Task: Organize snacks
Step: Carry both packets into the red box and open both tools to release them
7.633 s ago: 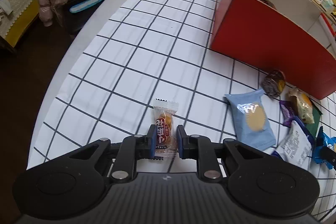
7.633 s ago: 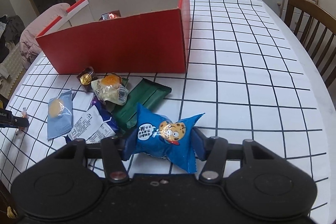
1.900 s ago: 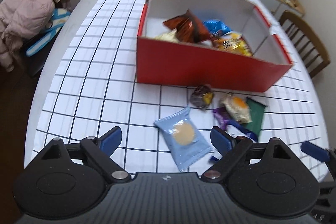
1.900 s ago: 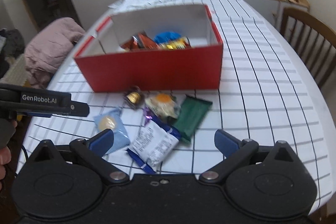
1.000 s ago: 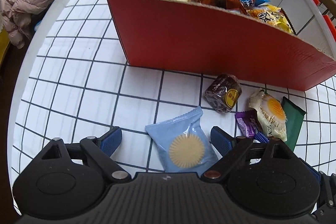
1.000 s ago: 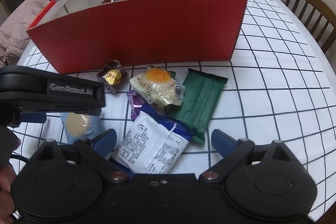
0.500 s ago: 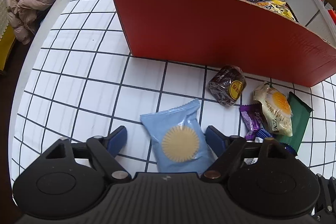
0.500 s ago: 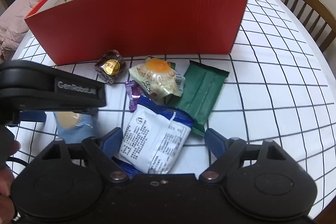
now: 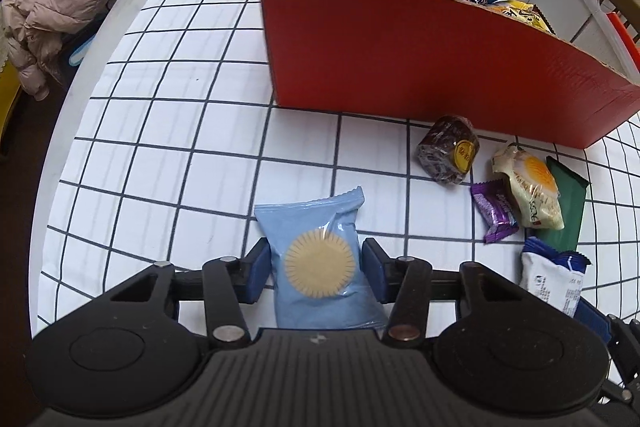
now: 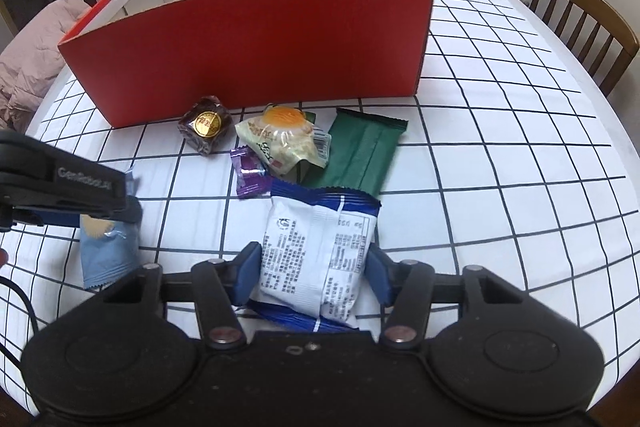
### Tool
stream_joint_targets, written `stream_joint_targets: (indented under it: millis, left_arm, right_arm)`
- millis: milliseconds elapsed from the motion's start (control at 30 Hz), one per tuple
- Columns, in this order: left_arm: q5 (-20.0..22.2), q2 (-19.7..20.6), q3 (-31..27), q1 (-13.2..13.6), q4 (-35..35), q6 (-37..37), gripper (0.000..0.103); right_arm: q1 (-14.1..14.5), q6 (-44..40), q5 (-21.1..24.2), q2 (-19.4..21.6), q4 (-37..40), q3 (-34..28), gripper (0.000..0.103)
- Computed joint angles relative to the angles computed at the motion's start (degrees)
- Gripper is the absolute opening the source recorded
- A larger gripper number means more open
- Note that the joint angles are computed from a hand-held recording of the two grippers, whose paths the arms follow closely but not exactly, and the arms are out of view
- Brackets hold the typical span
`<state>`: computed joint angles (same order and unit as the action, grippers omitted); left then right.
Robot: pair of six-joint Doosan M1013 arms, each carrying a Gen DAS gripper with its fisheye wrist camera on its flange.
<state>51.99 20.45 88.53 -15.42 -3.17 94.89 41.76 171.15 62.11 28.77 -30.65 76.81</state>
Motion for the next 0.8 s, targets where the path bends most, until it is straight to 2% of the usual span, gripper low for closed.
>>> stream_joint_targets:
  millis: [433, 800]
  left_arm:
    - [2.8, -0.5, 0.1, 2.4, -4.0, 1.5, 0.047]
    - [3.1, -3.1, 0.3, 4.1, -9.3, 6.2, 0.047]
  right_arm:
    - [1.2, 3.0, -0.5, -1.9, -2.1, 2.0, 0.051]
    - [1.9, 1.7, -1.7, -4.4, -4.0, 2.2, 0.051]
